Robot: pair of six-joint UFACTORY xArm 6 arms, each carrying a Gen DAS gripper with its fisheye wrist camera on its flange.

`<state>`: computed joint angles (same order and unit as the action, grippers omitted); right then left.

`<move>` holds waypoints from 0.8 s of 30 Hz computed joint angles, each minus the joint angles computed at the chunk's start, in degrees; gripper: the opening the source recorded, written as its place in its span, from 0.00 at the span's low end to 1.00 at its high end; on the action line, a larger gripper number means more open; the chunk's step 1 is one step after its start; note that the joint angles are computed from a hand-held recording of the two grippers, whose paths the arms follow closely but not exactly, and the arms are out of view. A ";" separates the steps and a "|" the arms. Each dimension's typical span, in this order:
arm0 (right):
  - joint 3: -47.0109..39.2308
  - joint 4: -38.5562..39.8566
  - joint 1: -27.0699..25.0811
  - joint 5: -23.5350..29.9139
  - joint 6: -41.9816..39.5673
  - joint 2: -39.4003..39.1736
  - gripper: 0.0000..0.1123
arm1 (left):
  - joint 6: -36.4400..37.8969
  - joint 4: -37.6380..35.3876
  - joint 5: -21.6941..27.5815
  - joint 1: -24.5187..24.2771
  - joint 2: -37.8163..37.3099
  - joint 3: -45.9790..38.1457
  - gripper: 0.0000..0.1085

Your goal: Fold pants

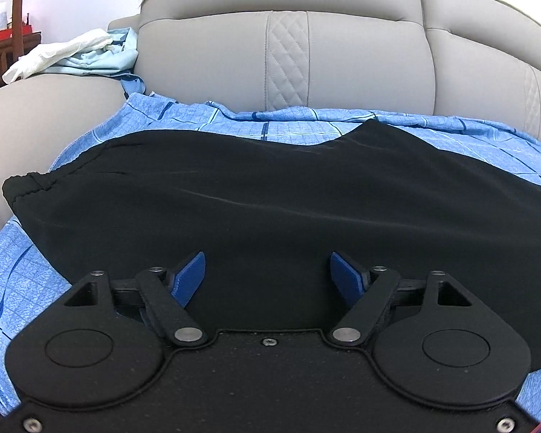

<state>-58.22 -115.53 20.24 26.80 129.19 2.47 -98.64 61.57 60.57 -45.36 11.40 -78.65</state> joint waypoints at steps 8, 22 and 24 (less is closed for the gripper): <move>7.77 8.25 1.11 10.03 9.94 -7.17 0.92 | -0.51 0.75 0.12 -0.01 0.00 0.25 0.72; 15.62 27.34 3.42 14.29 11.55 -13.08 0.92 | 0.60 -0.33 0.68 0.04 0.54 -0.77 0.73; 15.96 25.72 1.70 12.39 15.20 -13.07 0.92 | 0.77 -0.49 0.66 0.10 0.50 -0.79 0.73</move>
